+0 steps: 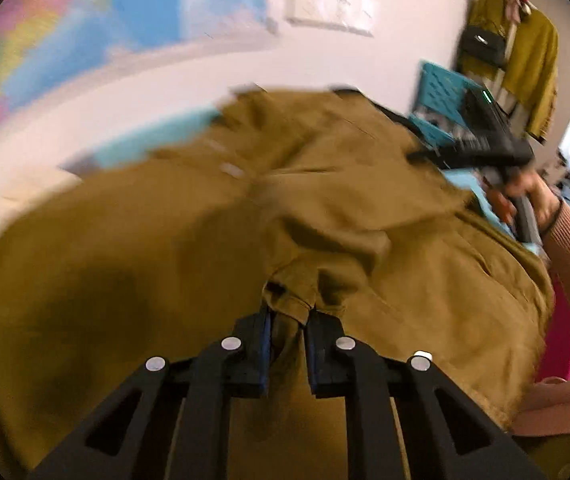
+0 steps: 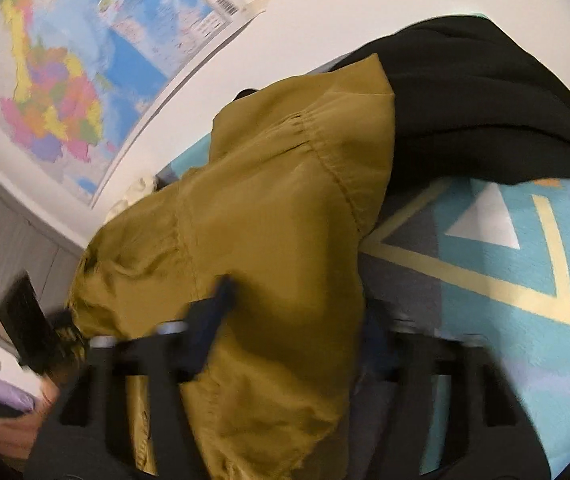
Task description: Fold large clothes
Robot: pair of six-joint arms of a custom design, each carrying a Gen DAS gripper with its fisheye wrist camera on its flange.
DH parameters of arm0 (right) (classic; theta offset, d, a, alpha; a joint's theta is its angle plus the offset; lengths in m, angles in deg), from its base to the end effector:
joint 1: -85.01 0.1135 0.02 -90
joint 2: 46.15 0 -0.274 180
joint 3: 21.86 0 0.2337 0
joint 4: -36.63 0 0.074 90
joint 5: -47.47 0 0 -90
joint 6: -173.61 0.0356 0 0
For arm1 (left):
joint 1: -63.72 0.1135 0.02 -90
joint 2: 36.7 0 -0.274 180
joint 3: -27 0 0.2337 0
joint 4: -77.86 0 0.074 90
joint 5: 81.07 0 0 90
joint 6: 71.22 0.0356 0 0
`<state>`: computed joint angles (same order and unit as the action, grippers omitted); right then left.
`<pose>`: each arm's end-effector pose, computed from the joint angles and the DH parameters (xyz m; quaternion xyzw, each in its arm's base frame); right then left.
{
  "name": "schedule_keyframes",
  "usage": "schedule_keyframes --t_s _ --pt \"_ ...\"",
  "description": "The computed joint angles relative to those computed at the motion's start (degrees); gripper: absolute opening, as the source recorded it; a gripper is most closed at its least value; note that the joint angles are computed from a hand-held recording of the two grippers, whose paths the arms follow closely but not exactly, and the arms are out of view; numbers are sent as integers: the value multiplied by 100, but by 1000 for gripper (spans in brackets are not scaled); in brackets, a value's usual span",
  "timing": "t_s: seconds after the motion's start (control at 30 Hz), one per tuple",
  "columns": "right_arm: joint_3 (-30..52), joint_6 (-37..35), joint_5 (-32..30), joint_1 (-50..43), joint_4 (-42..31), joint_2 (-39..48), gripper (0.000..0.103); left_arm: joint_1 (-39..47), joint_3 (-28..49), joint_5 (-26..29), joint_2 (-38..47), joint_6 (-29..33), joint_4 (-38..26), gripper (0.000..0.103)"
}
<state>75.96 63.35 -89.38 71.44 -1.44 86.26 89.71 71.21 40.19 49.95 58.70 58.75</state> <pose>0.4207 -0.0748 0.0893 -0.1128 0.9021 0.3358 0.2467 0.2114 0.0825 0.1375 0.1789 0.9186 -0.0904 0.3406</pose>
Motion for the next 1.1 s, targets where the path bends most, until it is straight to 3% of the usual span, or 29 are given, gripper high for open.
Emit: schedule_keyframes --t_s 0.03,0.13,0.17,0.2,0.27,0.33,0.4,0.5,0.6,0.63,0.8,0.83,0.9,0.97,1.0,1.1 --pt "-51 -158 66 0 30 -61 6 195 68 -21 -146 95 -27 13" --pt "-408 45 164 11 645 -326 4 322 127 -428 -259 10 199 21" --pt "-460 83 223 -30 762 -355 4 328 95 -526 -183 39 305 28" --pt "-465 106 401 -30 808 -344 4 349 104 -581 -16 101 361 52" --pt "-340 110 820 30 734 -171 4 374 32 -770 338 -68 729 63" --pt "-213 149 716 -32 591 -12 5 638 194 -446 684 -37 625 66" --pt "-221 162 609 -97 561 -11 8 1049 653 205 1117 96 -107 84" --pt "-342 145 665 -96 594 -174 9 1411 866 790 1257 226 -625 85" --pt "-483 139 623 -64 641 -359 16 1618 1149 1214 1450 533 -1233 95" --pt "-527 132 610 -62 660 -417 19 1562 1163 1169 1466 517 -1287 95" --pt "-867 387 752 73 1052 -702 21 754 889 501 1609 -63 -332 91" --pt "-894 384 721 61 1062 -733 24 534 790 320 1652 -203 -34 85" --pt "-1099 406 834 54 1282 -895 26 199 706 -31 1806 -327 300 53" --pt "-1340 431 897 61 1527 -1106 28 73 449 -204 1703 -417 748 33" --pt "-1405 447 890 55 1589 -1181 28 81 299 -251 1519 -450 915 26" --pt "-1682 602 864 51 1968 -1518 27 216 25 -409 704 -674 1170 18"
